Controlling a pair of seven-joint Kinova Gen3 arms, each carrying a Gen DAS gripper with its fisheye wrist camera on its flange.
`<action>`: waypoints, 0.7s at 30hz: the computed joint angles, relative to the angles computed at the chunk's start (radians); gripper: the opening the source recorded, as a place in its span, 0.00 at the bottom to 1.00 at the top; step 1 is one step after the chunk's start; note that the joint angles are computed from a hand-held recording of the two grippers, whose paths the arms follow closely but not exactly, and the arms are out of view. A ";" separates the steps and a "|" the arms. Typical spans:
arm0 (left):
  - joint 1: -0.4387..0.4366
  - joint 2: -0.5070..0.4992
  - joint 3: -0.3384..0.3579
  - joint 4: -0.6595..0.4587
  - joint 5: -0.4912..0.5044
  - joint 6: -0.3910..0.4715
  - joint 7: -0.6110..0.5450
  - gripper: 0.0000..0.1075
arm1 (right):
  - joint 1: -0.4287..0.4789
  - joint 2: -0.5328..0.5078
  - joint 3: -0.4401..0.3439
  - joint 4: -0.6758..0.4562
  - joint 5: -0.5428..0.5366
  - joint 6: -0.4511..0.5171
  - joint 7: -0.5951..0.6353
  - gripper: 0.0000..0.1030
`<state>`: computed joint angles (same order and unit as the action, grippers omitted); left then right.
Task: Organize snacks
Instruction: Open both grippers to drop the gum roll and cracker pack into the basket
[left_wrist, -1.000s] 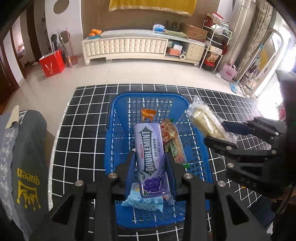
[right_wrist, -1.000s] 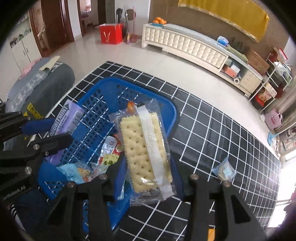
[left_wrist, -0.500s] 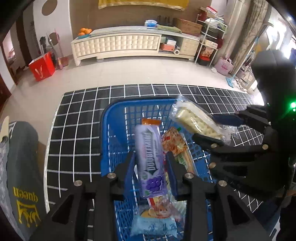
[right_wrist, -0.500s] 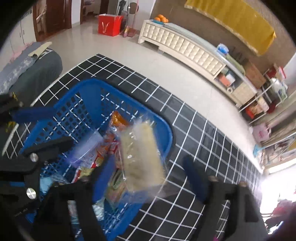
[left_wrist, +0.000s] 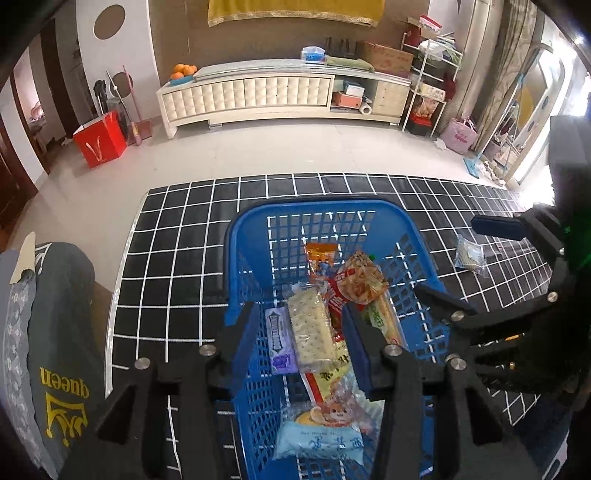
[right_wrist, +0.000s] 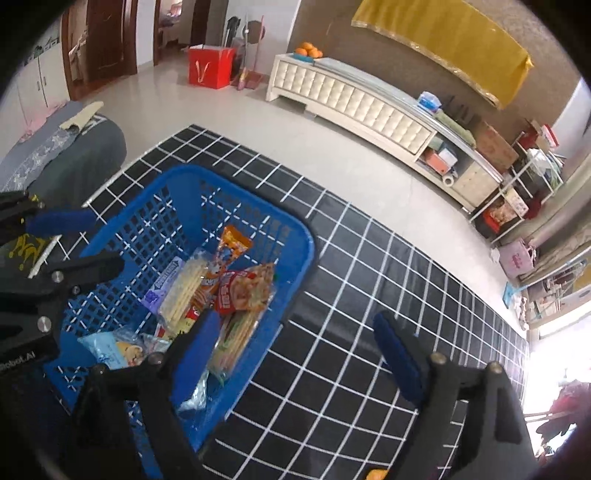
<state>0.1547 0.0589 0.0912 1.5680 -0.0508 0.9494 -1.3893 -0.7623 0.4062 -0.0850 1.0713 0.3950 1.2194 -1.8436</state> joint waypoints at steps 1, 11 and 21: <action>0.001 -0.007 0.001 0.003 -0.001 0.001 0.003 0.41 | -0.001 -0.014 0.001 0.009 0.001 0.000 -0.007 0.85; 0.048 -0.079 0.046 -0.002 -0.069 0.051 0.109 0.41 | 0.044 -0.181 -0.042 0.153 0.004 -0.041 -0.070 0.85; 0.147 -0.103 0.133 -0.046 -0.225 0.110 0.232 0.56 | 0.169 -0.317 -0.079 0.270 -0.038 -0.068 -0.086 0.86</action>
